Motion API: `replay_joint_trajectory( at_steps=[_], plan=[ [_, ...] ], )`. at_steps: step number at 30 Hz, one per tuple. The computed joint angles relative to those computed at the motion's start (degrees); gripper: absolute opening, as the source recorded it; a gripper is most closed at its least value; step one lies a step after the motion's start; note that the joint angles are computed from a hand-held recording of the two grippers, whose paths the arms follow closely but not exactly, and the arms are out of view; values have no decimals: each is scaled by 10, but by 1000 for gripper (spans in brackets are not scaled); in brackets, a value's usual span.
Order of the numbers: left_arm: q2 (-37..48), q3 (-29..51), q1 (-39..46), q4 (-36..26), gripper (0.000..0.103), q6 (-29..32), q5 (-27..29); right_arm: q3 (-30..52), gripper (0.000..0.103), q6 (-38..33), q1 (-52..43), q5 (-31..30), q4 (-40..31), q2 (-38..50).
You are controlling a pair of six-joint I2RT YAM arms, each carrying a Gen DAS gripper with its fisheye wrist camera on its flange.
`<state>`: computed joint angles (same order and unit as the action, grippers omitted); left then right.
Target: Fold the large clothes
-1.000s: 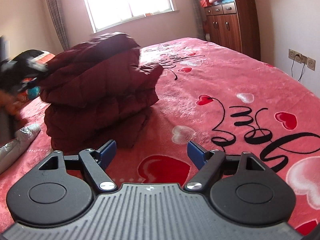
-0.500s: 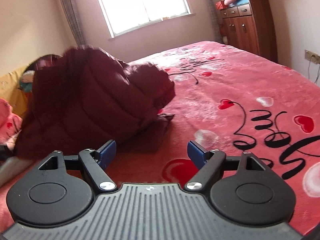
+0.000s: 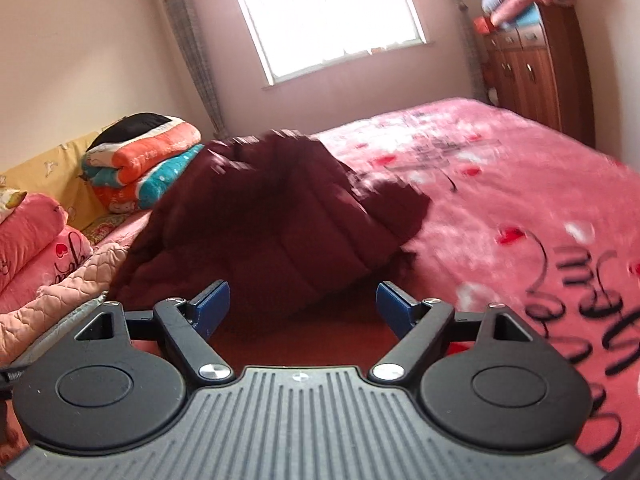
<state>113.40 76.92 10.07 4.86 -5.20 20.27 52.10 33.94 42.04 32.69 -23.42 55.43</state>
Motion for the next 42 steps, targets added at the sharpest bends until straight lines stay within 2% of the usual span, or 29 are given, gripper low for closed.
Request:
replay_joint_trajectory(
  at_steps=[3, 5, 10, 13, 16, 18, 20, 22, 24, 25, 27, 28, 30, 33, 38, 42],
  plan=[
    [16, -2, 4, 22, 11, 8, 6, 72, 101, -47, -31, -33, 24, 57],
    [25, -4, 6, 39, 16, 20, 5, 129, 101, -75, -66, -70, 36, 104],
    [37, -29, 11, 88, 26, 46, 2, 342, 101, -82, -178, -210, -13, 278],
    [53, -25, 19, 101, 33, 55, 12, 510, 101, -82, -226, -270, -100, 408],
    [72, -12, 30, 105, 37, 45, 31, 684, 100, -75, -256, -297, -198, 531],
    [84, 1, 35, 100, 37, 37, 38, 789, 95, -65, -272, -315, -255, 605],
    [90, 7, 40, 97, 38, 27, 43, 874, 94, -48, -275, -308, -310, 665],
    [93, 10, 43, 99, 40, 21, 50, 934, 84, -29, -281, -318, -338, 709],
    [93, 8, 45, 105, 42, 21, 55, 901, 68, -12, -288, -347, -317, 702],
    [94, 6, 45, 110, 43, 20, 57, 879, 64, -5, -286, -355, -303, 693],
    [93, 4, 44, 111, 44, 21, 58, 838, 42, 4, -274, -364, -268, 679],
    [92, 3, 43, 111, 44, 21, 57, 803, 37, 10, -270, -370, -240, 664],
    [90, -1, 43, 116, 45, 21, 58, 752, 21, 19, -258, -371, -192, 637],
    [82, -13, 44, 132, 48, 19, 54, 654, 12, 19, -244, -386, -114, 574],
    [69, -29, 48, 157, 52, 3, 42, 495, 9, 4, -220, -426, -33, 441],
    [50, -42, 52, 170, 53, -4, 35, 362, 8, 24, -207, -466, 41, 331]
  ],
)
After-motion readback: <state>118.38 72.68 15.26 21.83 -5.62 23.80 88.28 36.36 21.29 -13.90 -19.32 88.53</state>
